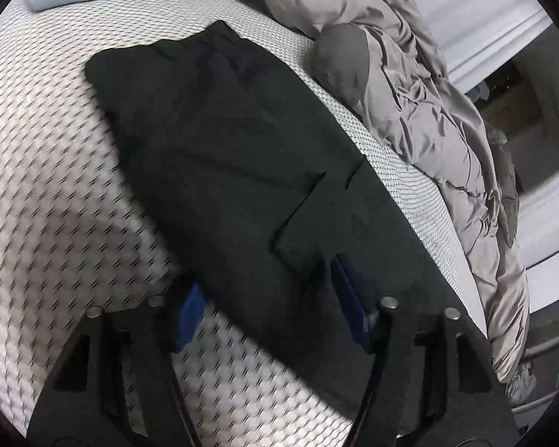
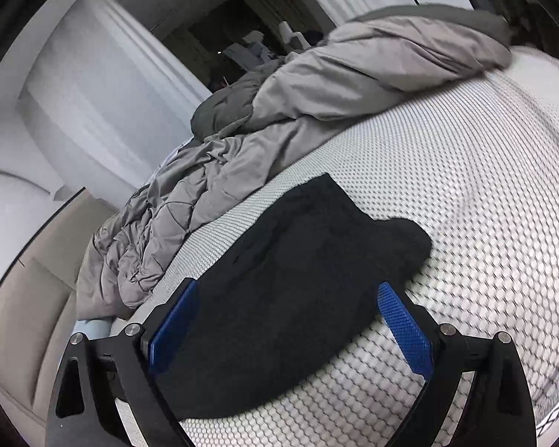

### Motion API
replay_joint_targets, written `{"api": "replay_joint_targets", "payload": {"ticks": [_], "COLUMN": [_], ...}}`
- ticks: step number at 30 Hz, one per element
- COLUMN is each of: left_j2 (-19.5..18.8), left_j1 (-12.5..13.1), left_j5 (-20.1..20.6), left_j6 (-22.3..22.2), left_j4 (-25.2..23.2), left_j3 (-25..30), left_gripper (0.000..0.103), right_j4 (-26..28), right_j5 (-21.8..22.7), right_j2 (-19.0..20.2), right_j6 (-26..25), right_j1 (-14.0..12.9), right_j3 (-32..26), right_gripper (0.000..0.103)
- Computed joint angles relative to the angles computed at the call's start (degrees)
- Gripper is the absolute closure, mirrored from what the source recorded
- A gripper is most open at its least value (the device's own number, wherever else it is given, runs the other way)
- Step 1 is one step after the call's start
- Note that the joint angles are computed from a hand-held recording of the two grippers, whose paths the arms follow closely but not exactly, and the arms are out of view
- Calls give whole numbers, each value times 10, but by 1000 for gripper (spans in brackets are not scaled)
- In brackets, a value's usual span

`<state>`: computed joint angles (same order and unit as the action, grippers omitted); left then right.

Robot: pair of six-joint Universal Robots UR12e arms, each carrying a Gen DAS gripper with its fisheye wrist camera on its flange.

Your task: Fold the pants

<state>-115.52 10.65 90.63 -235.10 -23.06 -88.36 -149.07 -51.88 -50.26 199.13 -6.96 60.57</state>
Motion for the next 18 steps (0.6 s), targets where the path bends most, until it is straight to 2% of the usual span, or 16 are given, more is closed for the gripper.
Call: {"api": "replay_joint_targets", "payload": {"ticks": [1,2,3,6,9,11,14,15,16,17,18], "left_j2": [-2,-3,-3,6,11,19,45,54,64,75,83], "left_j1": [0,0,-1,-4,-8,-11,-18,-19,-19,-20,-21], "left_j5": [2,6,14,32,51,70,86,90,94,97,99], "left_j6": [4,6,3,-8,2,13,20,24,27,29,26], "left_j4": [-6,-4,1,23,48,48,59,61,62,66,69], "left_j3": [5,6,5,-7,-13,-16,-44,-54,-65,-79,-90], "left_gripper": [68,75,89,97,97,98,98,98,98,98,98], "right_j4": [11,28,42,98,124,133,111,99,94,114,119], "right_j5": [-2,-8,-11,27,72,100,113,110,98,73,66], "right_j2": [0,-1,-1,11,31,53,85,90,96,94,88], "right_j6": [-3,-9,-12,-22,4,33,76,87,88,72,62], "right_j1": [-2,-3,-4,-11,-15,-14,-6,-4,0,4,4], "right_j3": [0,-2,-4,-20,-37,-60,-99,-104,-112,-115,-107], "right_gripper": [6,6,6,6,6,8,26,46,74,79,89]}}
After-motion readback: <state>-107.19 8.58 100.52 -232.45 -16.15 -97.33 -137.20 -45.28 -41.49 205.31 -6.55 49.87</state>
